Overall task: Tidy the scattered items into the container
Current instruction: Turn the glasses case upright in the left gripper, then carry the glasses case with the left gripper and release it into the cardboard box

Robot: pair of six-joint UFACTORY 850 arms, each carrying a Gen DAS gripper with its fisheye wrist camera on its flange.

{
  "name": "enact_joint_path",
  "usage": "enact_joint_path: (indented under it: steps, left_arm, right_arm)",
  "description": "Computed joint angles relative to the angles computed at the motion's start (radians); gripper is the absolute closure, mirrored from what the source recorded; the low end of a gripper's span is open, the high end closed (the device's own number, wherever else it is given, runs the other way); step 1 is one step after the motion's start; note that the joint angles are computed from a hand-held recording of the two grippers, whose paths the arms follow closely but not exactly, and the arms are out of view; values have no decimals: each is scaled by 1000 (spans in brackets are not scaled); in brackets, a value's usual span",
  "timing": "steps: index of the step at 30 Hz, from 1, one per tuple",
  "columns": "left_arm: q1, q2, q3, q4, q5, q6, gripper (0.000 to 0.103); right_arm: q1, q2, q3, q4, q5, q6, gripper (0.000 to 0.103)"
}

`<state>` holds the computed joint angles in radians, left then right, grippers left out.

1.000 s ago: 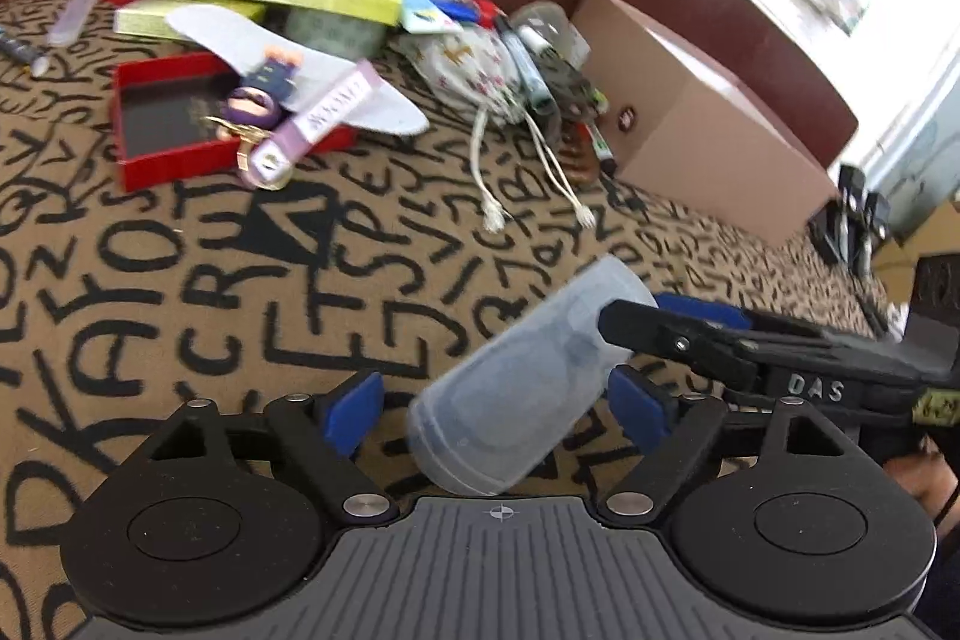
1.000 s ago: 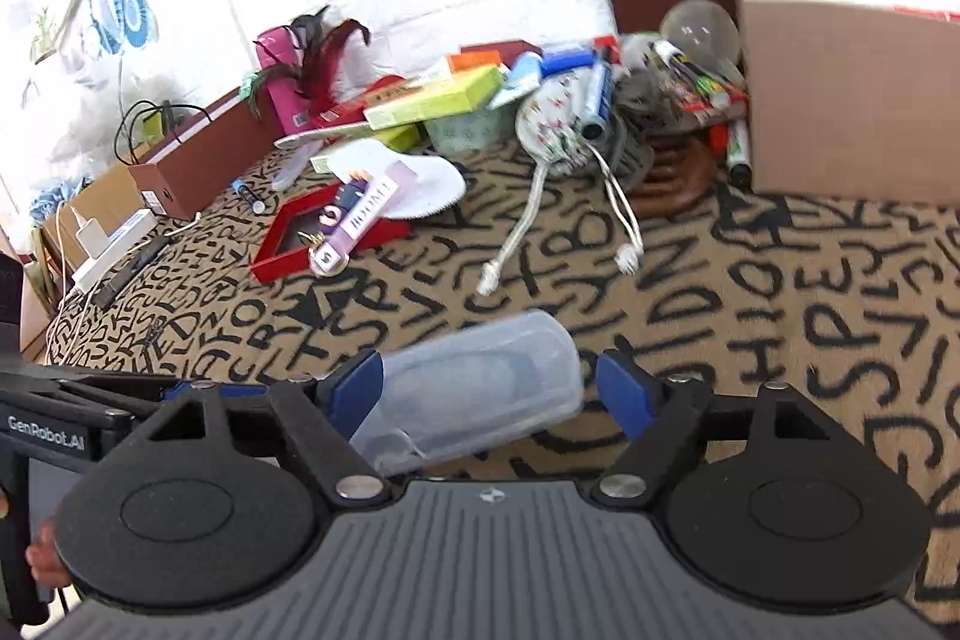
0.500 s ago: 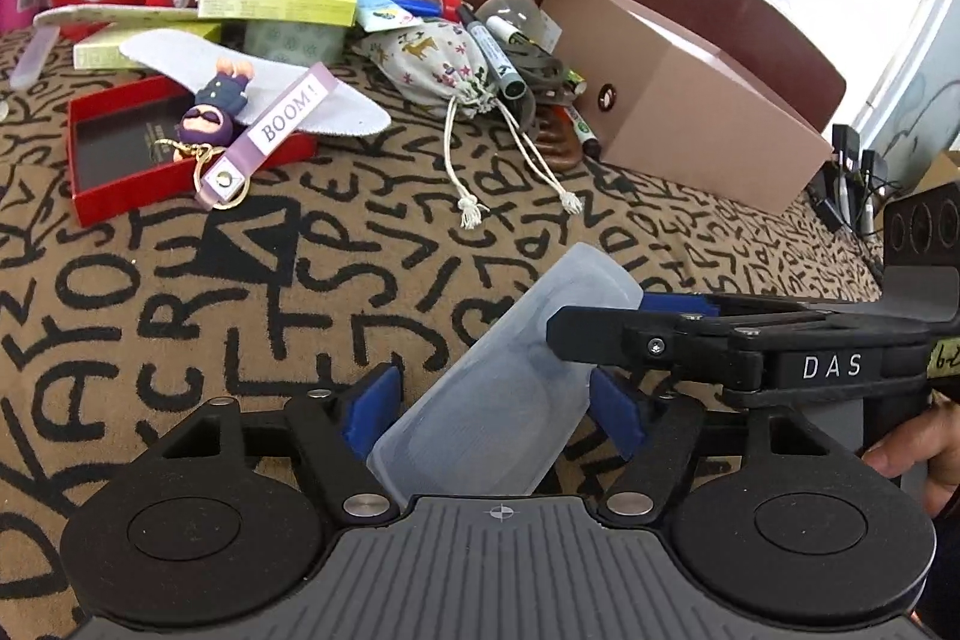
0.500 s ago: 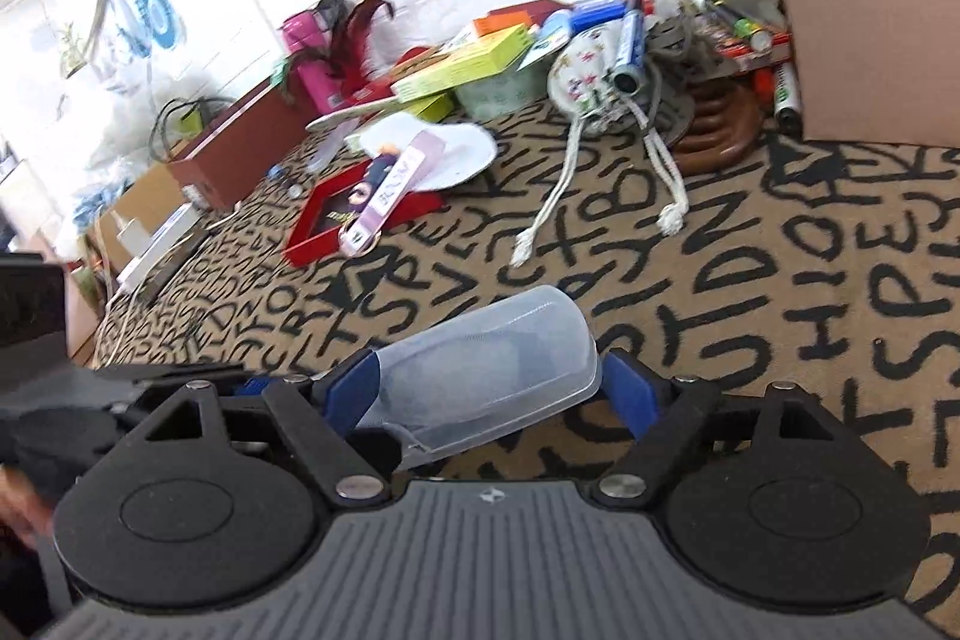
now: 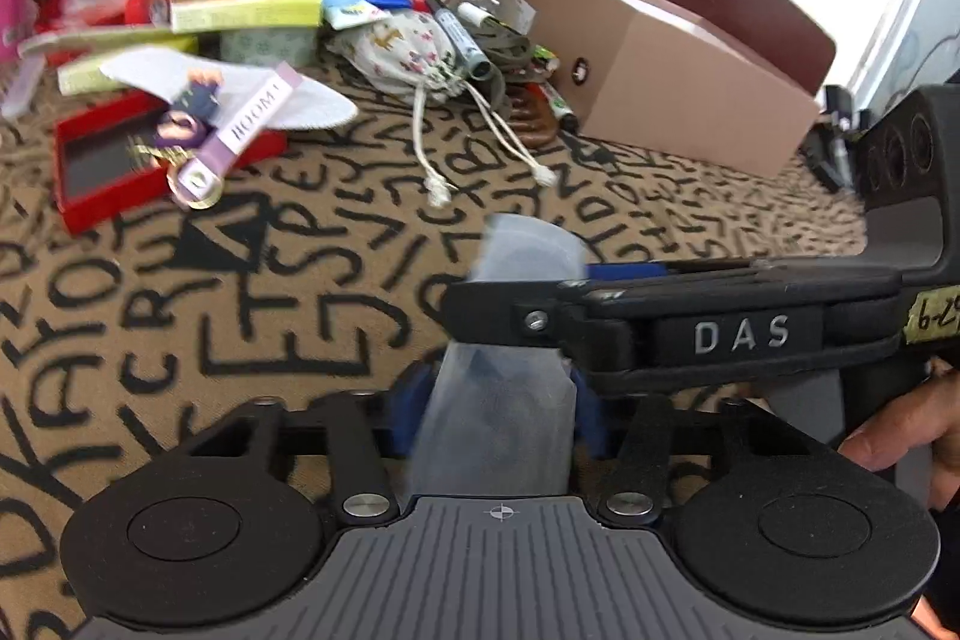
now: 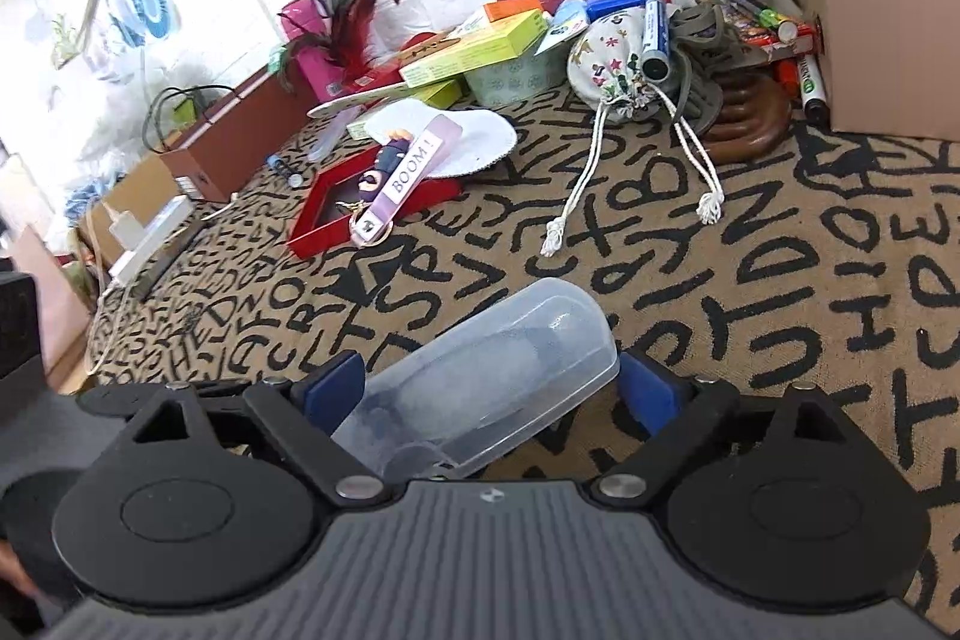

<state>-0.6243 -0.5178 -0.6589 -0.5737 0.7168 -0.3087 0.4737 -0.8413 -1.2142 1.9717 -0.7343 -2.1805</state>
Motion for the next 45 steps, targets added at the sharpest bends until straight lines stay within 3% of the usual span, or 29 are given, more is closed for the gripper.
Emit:
enact_joint_path:
  steps: [9,11,12,14,15,16,17,29,38,45]
  left_arm:
    - [-25,-13,-12,-46,18,4,55]
    - [-29,-21,-13,-47,33,6,40]
    - [-34,-27,-16,-55,41,6,40]
    - [-36,-31,-21,-67,46,1,41]
    - [-39,-32,-24,-80,43,10,51]
    - [-40,-32,-25,-91,42,13,52]
    - [-40,-30,-24,-88,43,3,52]
    - [-9,16,-61,-24,54,35,53]
    - [82,14,-264,125,3,91,54]
    - [146,-108,-552,279,-114,24,54]
  right_arm:
    - [27,42,37,-60,44,95,16]
    - [38,40,37,-24,62,86,18]
    - [44,42,39,-4,72,75,18]
    - [57,45,41,35,96,50,21]
    - [63,46,42,70,110,23,27]
    - [67,45,44,109,117,-3,32]
    - [68,43,46,139,117,-18,38]
    - [31,103,102,259,19,-139,49]
    - [-38,165,21,316,-11,-259,55]
    - [-100,118,-194,247,81,-205,57]
